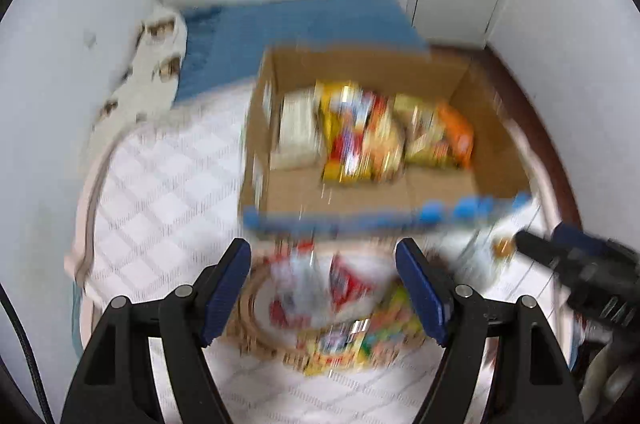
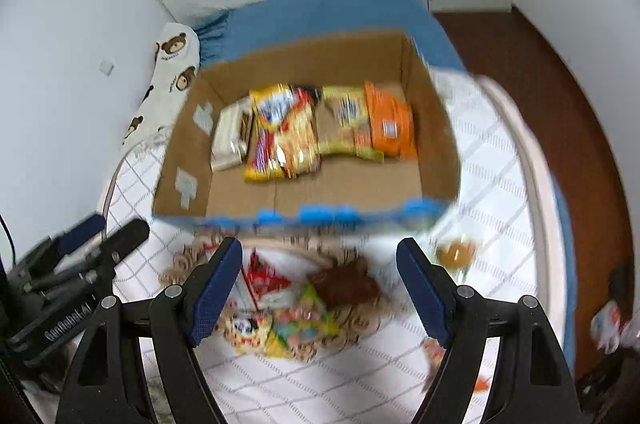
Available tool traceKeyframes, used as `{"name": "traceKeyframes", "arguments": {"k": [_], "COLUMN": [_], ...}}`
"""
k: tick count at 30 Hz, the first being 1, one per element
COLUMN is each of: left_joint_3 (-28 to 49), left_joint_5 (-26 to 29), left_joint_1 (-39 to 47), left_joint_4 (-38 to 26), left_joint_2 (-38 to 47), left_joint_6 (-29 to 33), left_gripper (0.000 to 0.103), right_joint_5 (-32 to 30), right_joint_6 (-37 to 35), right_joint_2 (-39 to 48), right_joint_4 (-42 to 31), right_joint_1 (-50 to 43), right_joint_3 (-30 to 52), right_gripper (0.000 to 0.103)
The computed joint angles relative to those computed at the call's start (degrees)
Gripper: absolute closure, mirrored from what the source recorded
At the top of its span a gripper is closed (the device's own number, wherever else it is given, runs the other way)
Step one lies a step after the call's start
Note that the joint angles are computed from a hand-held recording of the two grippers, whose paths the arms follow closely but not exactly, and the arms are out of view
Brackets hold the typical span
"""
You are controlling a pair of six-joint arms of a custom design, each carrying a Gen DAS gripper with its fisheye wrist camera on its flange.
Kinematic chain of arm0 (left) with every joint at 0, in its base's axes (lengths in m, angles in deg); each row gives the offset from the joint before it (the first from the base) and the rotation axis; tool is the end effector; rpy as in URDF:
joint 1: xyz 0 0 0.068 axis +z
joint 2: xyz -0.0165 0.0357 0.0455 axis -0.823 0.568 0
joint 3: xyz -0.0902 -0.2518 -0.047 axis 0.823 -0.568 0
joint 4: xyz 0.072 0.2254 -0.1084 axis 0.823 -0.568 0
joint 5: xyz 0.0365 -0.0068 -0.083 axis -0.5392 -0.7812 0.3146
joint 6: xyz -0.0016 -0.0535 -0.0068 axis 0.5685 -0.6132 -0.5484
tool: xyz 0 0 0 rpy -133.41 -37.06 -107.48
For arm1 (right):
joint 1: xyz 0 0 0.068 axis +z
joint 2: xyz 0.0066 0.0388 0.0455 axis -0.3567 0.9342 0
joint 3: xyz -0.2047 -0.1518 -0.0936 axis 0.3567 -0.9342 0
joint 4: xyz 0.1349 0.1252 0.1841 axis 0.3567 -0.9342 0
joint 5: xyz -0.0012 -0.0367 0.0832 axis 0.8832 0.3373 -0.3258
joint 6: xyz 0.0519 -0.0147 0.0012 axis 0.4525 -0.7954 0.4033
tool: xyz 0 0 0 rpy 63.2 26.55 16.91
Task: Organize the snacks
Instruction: 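Grasp the panda-face chip bag with left tool while right tool grasps the candy bag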
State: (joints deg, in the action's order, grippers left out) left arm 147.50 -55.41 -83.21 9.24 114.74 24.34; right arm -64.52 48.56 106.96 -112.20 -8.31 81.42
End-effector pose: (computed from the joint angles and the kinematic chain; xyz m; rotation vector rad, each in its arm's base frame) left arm 0.3349 -0.1763 0.2988 0.6618 2.6538 -0.1199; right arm 0.2721 0.0607 0.3673 0.6606 2.6856 0.2479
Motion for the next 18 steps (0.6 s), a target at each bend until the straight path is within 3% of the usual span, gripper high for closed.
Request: {"name": "traceKeyframes", "arguments": {"k": [6, 13, 14, 15, 18], "left_joint_3": [-16.45, -19.88, -20.33, -21.09, -22.79], "left_joint_5": [3.35, 6.25, 6.64, 6.39, 6.72], "left_joint_1": [2.94, 2.18, 2.00, 1.83, 2.88], "left_joint_4": [1.89, 6.59, 8.31, 10.20, 11.72], "left_joint_2": [2.43, 13.49, 14.13, 14.03, 12.56], "left_joint_6": [-1.19, -3.05, -3.26, -3.42, -3.13], "left_gripper": [0.029, 0.029, 0.033, 0.046, 0.054], "right_joint_5": [-7.68, -14.82, -15.75, -16.33, -17.91], "right_joint_6": [8.11, 18.59, 19.95, 21.36, 25.73], "right_joint_2": [-8.35, -10.12, -9.54, -9.06, -7.28], "right_joint_4": [10.30, 24.43, 26.58, 28.33, 33.75], "right_joint_1": [0.07, 3.28, 3.65, 4.06, 5.13], "right_joint_3": [-23.39, -41.41, -42.89, -44.03, -46.65], "right_gripper": [0.021, 0.021, 0.021, 0.021, 0.021]}}
